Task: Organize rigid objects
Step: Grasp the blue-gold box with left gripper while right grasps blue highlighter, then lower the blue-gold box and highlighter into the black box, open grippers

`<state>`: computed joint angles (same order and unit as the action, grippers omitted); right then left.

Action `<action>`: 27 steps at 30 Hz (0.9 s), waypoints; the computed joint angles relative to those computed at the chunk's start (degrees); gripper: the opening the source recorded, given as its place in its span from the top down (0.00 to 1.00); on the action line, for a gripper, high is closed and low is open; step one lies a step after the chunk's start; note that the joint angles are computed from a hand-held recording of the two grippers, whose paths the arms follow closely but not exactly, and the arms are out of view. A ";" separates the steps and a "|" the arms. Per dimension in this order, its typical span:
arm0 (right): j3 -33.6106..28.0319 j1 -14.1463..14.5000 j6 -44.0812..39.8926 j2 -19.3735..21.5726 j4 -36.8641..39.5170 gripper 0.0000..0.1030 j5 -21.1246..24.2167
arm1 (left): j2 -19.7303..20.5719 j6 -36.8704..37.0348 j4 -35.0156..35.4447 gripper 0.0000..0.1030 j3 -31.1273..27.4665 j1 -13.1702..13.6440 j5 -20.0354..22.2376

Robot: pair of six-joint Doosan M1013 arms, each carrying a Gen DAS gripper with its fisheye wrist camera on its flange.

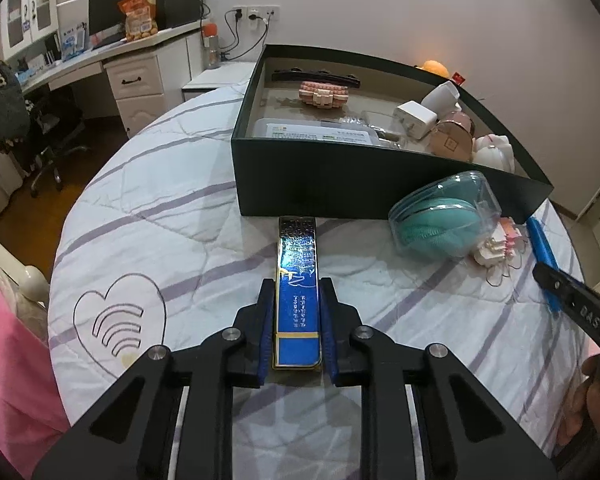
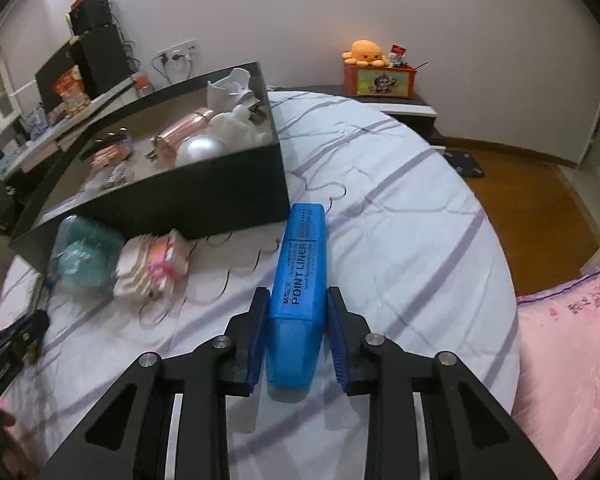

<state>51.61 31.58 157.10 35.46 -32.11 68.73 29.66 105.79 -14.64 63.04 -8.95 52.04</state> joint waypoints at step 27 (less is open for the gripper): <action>-2.26 2.04 -6.60 -2.32 0.44 0.74 -12.20 | -2.25 4.01 -5.43 0.80 -1.98 0.68 -1.61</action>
<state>49.36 33.62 150.50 33.14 -31.68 56.53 27.40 109.80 -20.07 61.06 -8.27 50.43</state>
